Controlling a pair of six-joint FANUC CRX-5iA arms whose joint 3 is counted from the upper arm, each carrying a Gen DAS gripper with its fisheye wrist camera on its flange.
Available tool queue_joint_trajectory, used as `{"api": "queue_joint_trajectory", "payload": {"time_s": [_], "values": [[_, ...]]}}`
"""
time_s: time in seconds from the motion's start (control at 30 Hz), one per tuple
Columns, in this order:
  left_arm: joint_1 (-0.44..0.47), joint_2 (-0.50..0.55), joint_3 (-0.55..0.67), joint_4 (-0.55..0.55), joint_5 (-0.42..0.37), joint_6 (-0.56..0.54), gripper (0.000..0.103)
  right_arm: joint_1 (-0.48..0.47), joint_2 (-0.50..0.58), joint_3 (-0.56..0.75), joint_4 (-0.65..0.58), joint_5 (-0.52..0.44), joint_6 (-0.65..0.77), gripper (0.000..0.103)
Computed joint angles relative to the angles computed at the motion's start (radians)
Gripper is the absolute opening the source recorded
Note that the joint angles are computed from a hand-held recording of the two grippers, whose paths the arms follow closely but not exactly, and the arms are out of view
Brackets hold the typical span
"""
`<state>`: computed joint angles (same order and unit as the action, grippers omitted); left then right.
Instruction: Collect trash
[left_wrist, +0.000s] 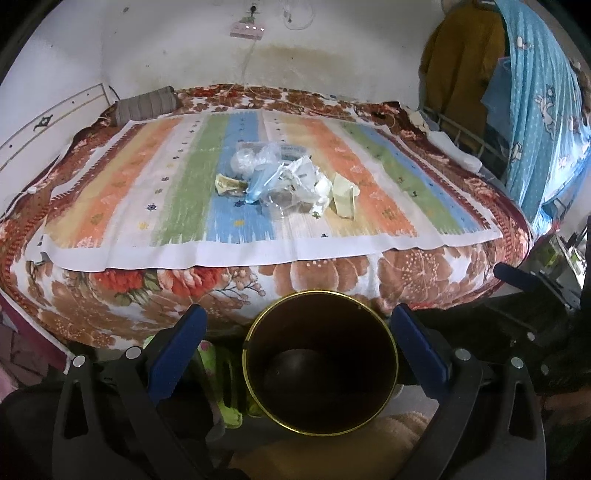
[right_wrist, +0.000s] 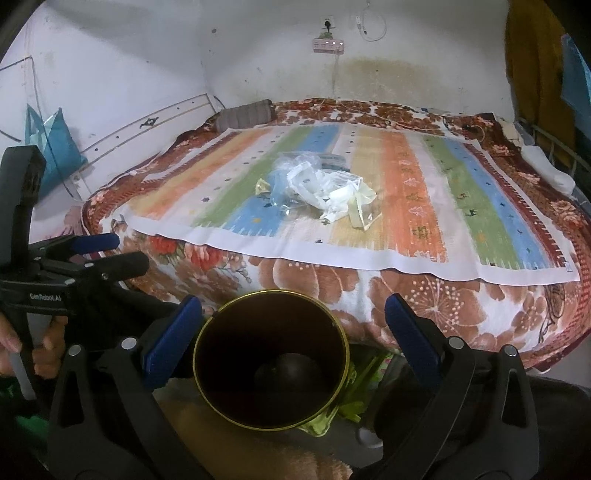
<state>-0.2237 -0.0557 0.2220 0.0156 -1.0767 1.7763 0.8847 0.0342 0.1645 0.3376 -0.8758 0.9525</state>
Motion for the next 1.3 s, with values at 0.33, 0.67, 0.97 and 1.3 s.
{"api": "queue_joint_trajectory", "payload": {"time_s": [0.33, 0.67, 0.97, 1.3], "values": [[0.013, -0.006, -0.017, 0.034, 0.01, -0.006, 0.097, 0.002, 0.0, 0.006, -0.021, -0.002, 0.022, 0.094], [0.012, -0.007, -0.014, 0.027, 0.011, -0.005, 0.097, 0.002, -0.005, 0.005, -0.027, 0.001, 0.019, 0.094], [0.003, -0.005, -0.004, 0.003, 0.002, -0.004, 0.097, 0.005, 0.006, 0.017, -0.027, -0.006, 0.017, 0.094], [0.025, -0.018, -0.028, 0.057, 0.021, -0.005, 0.097, 0.001, 0.003, 0.014, -0.035, -0.006, 0.021, 0.094]]}}
